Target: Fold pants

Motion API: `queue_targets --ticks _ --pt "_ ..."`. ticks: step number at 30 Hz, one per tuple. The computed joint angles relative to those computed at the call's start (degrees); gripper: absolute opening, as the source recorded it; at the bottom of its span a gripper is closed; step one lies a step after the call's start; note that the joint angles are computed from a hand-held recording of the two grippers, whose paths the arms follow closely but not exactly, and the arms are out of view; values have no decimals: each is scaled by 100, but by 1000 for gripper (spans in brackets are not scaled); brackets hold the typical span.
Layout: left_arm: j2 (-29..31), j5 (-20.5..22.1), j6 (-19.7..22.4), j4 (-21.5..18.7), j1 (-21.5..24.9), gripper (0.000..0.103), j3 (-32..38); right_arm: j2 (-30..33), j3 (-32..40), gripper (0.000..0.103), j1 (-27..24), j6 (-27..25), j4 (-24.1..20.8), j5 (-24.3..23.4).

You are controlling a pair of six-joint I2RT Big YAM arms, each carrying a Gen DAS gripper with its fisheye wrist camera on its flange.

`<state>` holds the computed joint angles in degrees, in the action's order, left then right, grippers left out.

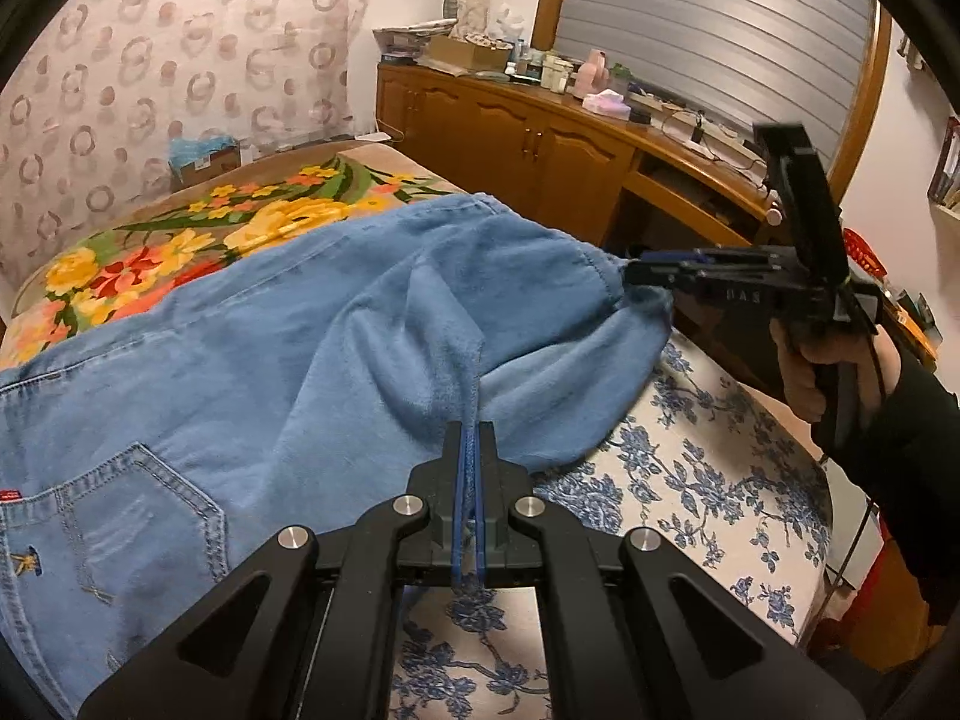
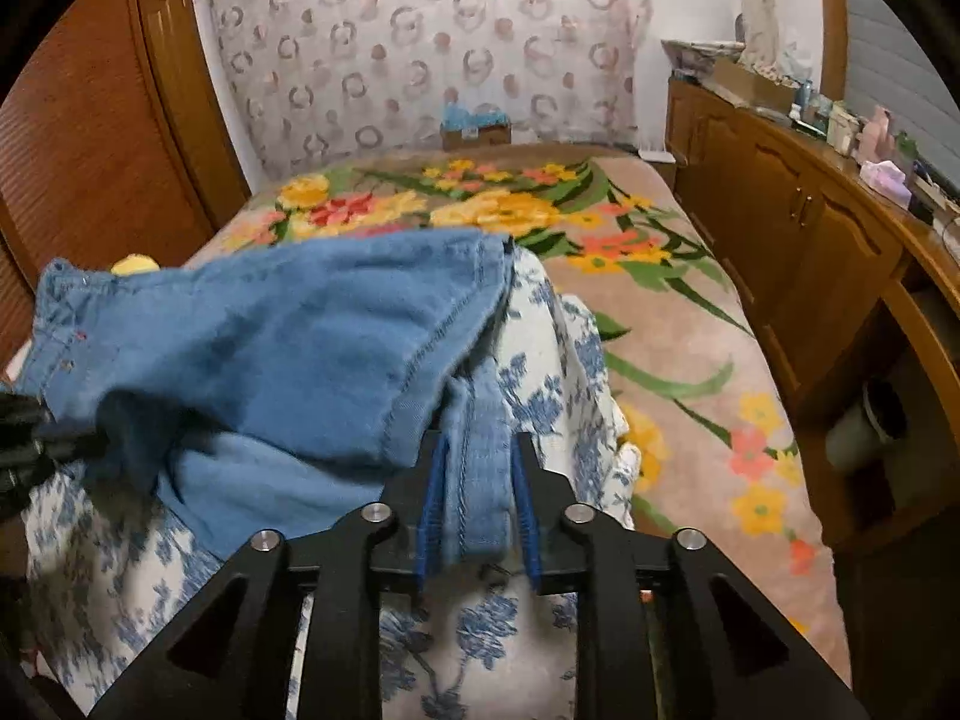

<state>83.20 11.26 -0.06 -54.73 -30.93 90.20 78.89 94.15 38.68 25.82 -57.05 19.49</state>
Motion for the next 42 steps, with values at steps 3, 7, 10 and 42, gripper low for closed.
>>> queue_targets --ticks 3,7,10,42 --pt "-18 0 -4 6 -2 3 -26 -29 -148 39 31 17 365 -88" --pt "-33 -52 -45 31 -14 3 -35 107 -208 40 10 -32 498 -282" --pt "-69 -102 -50 44 -8 3 -60 227 -216 40 -50 4 505 -473" --pt "-393 -1176 -543 362 368 79 -388 -562 -892 8 -66 -286 1304 73"
